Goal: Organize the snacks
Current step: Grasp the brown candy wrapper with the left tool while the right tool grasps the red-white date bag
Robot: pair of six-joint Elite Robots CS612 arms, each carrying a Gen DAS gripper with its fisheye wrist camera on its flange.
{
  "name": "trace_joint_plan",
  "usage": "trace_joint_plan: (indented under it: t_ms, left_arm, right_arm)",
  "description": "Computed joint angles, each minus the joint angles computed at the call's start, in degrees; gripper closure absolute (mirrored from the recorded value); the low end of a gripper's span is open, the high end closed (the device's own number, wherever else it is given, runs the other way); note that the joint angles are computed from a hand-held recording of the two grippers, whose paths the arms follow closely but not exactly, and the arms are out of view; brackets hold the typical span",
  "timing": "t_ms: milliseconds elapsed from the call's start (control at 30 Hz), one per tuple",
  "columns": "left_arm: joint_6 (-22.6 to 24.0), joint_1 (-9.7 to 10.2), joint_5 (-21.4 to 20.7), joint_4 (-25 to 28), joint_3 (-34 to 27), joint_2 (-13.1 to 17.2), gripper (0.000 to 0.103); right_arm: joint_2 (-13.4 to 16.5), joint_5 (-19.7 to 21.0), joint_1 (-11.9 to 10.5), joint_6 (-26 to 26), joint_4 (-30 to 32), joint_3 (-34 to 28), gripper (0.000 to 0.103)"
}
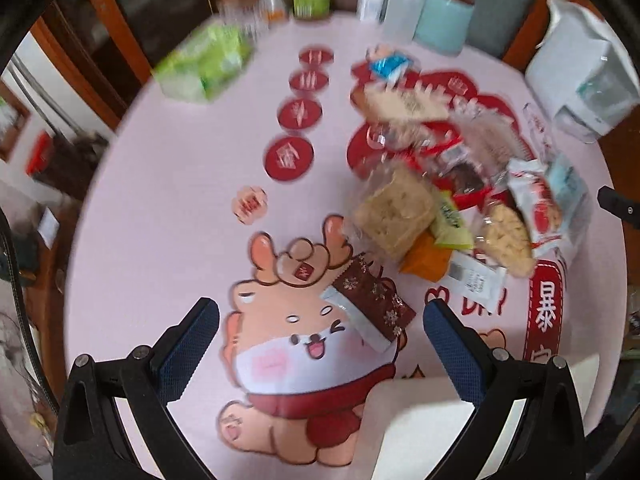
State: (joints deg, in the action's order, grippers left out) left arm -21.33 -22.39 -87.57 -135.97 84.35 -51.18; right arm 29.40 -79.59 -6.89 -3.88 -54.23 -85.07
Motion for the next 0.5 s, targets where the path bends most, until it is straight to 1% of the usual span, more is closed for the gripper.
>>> trace_joint_plan:
  t_ms: [33, 67, 100, 167, 267, 500]
  left_arm:
    - [-0.61, 0.24, -0.90, 0.91, -0.86, 1.01, 0.001]
    - [-1.18, 0.51, -2.01, 1.84, -1.68, 1.92, 0.001]
    - [-2.04, 0.92, -3.78, 3.14, -2.80, 3.08, 0.001]
    - [-3.16, 1.42, -6.48, 4.63, -3.97, 4.42, 0.001]
    - [-4.51, 1.84, -8.90, 5.60, -4.99, 5.85, 0.001]
    - [-6.67, 2.07, -12.15, 7.13, -6.32, 7.60, 0.001]
  right_arm:
    - [0.15, -0.69, 0.09, -0.10, -0.18, 0.60, 0.023]
    - [0.30, -1.32, 0.21, -0.33, -0.28, 1.22, 0.017]
    - [0.53, -2.10, 0.34, -0.61, -0.53, 1.68, 0.016]
    - [0.81, -3.57, 0.61, -1.35, -0.73, 2.57, 0.016]
    - [1.15, -4.76, 0.77, -1.54, -0.91, 3.53, 0.016]
    - [1.54, -4.31, 1.02, -1.77, 0.56, 4.97, 0.016]
